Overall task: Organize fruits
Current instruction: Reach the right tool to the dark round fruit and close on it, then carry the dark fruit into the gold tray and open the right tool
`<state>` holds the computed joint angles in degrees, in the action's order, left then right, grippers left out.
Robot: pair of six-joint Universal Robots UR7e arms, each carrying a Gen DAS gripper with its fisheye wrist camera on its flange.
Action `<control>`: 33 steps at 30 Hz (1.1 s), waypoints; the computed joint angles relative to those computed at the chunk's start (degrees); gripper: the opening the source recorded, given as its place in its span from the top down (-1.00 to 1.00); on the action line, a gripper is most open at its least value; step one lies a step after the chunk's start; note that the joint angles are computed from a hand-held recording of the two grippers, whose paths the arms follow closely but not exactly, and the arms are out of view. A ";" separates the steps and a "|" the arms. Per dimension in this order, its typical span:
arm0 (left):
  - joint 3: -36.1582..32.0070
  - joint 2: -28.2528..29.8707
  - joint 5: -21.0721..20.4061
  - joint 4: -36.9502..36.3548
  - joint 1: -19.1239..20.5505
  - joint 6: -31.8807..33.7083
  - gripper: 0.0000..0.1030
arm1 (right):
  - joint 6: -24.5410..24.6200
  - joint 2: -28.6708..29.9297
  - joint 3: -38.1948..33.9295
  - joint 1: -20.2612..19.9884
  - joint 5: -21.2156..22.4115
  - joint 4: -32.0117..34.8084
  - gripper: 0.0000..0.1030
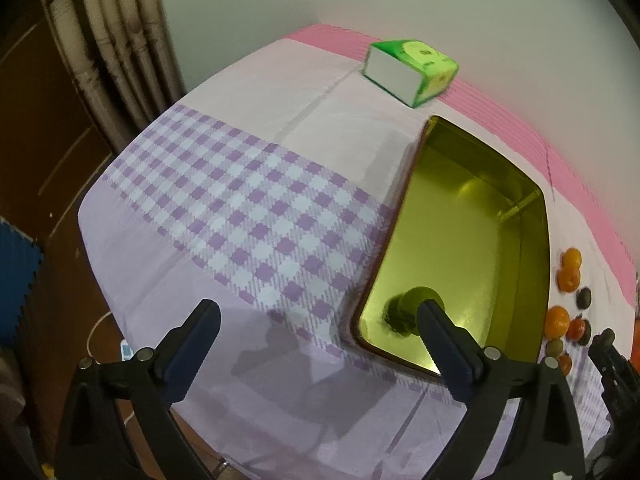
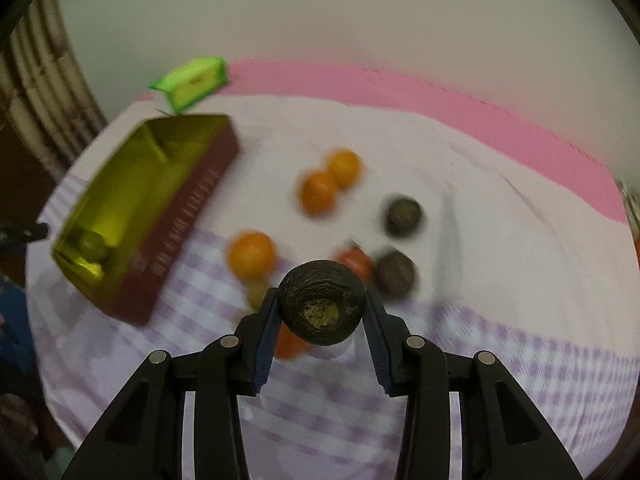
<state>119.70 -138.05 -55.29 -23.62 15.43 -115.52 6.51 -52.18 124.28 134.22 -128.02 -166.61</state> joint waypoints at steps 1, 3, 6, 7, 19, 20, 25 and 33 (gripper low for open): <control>-0.20 -0.17 -0.09 0.50 -0.14 -0.82 -0.89 | -0.91 0.91 -1.25 0.86 0.83 0.21 0.19; -0.71 -0.22 0.04 2.29 -0.07 -3.41 -0.89 | -2.26 2.71 -3.55 2.13 2.69 0.83 0.19; -1.85 -0.73 -0.20 5.22 -0.39 -7.77 -0.89 | -3.58 6.42 -7.64 3.62 5.74 2.62 0.19; -2.23 -1.05 -0.44 6.11 -0.75 -9.36 -0.89 | -3.93 7.57 -8.74 4.11 6.63 3.30 0.19; -2.91 -0.98 0.03 7.04 1.95 -11.19 -0.89 | -6.64 17.68 -17.87 6.11 11.25 9.18 0.19; -2.87 -1.04 0.17 6.67 2.36 -10.90 -0.89 | -6.69 18.10 -18.23 6.10 11.15 9.60 0.19; -2.80 -1.20 0.37 6.09 3.18 -10.23 -0.89 | -7.21 19.94 -19.88 6.17 10.49 11.29 0.19; -2.56 -1.27 0.72 4.99 4.23 -8.98 -0.89 | -7.45 20.87 -20.49 5.97 10.48 12.88 0.18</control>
<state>117.15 -139.33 -54.57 -18.63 19.66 -124.50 -0.94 -31.31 103.80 140.19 -117.54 -153.73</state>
